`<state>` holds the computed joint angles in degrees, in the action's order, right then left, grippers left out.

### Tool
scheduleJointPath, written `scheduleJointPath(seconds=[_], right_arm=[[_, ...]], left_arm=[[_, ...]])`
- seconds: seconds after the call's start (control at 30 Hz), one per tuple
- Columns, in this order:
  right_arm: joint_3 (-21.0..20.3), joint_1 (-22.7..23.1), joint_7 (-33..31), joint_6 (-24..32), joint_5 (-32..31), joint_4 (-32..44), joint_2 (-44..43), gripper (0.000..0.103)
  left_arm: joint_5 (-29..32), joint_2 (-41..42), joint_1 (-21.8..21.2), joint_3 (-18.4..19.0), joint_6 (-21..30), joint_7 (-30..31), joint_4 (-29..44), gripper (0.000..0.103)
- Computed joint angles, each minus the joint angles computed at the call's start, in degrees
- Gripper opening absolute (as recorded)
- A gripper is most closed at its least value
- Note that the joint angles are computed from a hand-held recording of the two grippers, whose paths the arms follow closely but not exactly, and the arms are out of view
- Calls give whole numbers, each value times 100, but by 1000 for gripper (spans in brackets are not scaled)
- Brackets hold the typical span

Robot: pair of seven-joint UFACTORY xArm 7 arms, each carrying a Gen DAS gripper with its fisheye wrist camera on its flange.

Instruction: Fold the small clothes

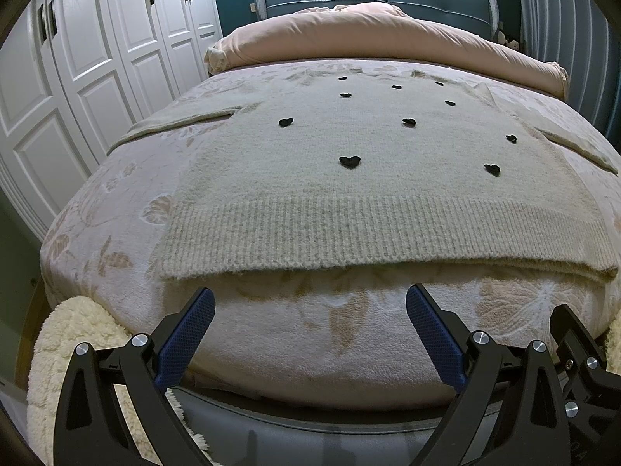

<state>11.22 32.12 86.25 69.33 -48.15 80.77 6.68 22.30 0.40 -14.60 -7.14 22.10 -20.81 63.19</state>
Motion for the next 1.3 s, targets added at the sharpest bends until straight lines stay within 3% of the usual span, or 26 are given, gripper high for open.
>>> scheduleJointPath(seconds=[1.3], right_arm=[[-30, -76, 181, -160, 95, -100, -73, 98]], left_arm=[[-52, 34, -10, 6, 102, -44, 57, 97]])
